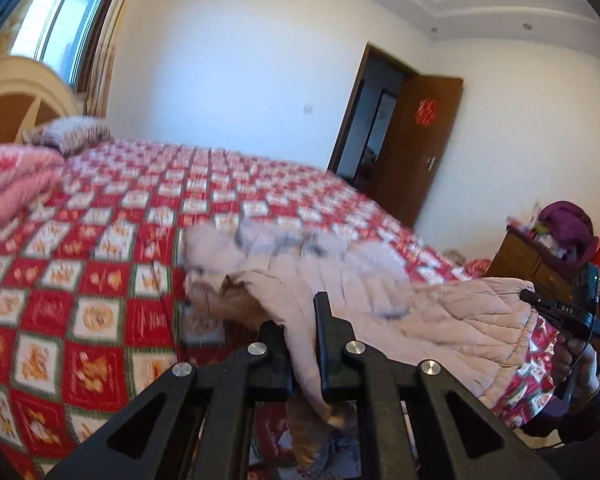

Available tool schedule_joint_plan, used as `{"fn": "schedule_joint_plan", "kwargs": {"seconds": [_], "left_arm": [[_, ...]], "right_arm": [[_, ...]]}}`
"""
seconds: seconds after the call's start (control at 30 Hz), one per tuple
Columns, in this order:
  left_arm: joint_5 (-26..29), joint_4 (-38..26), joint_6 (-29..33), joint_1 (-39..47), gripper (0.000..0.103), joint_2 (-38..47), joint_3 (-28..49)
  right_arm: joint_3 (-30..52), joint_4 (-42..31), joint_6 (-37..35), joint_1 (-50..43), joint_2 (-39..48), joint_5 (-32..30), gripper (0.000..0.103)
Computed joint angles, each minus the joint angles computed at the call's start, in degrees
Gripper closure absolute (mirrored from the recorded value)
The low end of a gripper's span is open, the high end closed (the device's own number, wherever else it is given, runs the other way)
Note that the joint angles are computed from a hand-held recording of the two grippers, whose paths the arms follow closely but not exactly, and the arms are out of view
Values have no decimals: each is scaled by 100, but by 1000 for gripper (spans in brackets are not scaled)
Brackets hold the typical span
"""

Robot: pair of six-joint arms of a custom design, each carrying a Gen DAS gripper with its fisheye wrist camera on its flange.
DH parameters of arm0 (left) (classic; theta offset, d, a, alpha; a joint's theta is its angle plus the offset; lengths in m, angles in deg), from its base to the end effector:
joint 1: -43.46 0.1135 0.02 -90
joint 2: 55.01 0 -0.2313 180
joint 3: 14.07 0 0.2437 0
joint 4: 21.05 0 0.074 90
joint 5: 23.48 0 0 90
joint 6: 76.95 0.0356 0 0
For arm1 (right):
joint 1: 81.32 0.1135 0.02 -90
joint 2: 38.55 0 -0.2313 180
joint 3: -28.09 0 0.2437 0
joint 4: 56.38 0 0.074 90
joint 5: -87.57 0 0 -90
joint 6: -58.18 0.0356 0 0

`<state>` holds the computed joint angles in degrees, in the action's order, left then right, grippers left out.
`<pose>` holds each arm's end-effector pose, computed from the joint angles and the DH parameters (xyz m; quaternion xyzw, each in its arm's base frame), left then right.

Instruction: Fold large clothes

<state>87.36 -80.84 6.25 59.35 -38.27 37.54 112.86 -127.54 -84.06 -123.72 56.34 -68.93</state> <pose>0.0955 0.0140 0.2742 -0.0677 0.8321 -0.1101 0.5394 0.2384 -0.1735 0.2140 -0.1130 0.8272 0.3239 0.4450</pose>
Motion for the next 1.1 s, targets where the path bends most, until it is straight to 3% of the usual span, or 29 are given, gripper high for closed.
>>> {"fn": "schedule_joint_plan", "kwargs": {"seconds": [0.1, 0.17, 0.3, 0.37, 0.53, 0.77, 0.93, 1.1], "left_arm": [[190, -81, 250, 290, 95, -95, 206], [192, 173, 379, 419, 95, 102, 88], [248, 1447, 307, 576, 95, 1372, -269], [-5, 2220, 252, 372, 95, 2248, -224], [-488, 3552, 218, 125, 91, 4447, 586], [-951, 3772, -302, 112, 87, 7212, 2567], [-836, 3753, -966, 341, 70, 8459, 3768], [-1086, 3454, -985, 241, 55, 9467, 4807]], "right_arm": [[186, -506, -377, -115, -284, -403, 92], [236, -406, -243, -78, -350, -576, 92], [-130, 1809, 1856, 574, -363, -338, 92], [-164, 2622, 2677, 922, -240, -98, 92], [99, 4310, 4238, 1884, 202, 878, 92], [1661, 4692, 5050, 2806, 1548, 2110, 92], [3332, 4436, 5264, 3376, 2844, 3153, 92], [5232, 3830, 5196, 3888, 4249, 3978, 92]]}}
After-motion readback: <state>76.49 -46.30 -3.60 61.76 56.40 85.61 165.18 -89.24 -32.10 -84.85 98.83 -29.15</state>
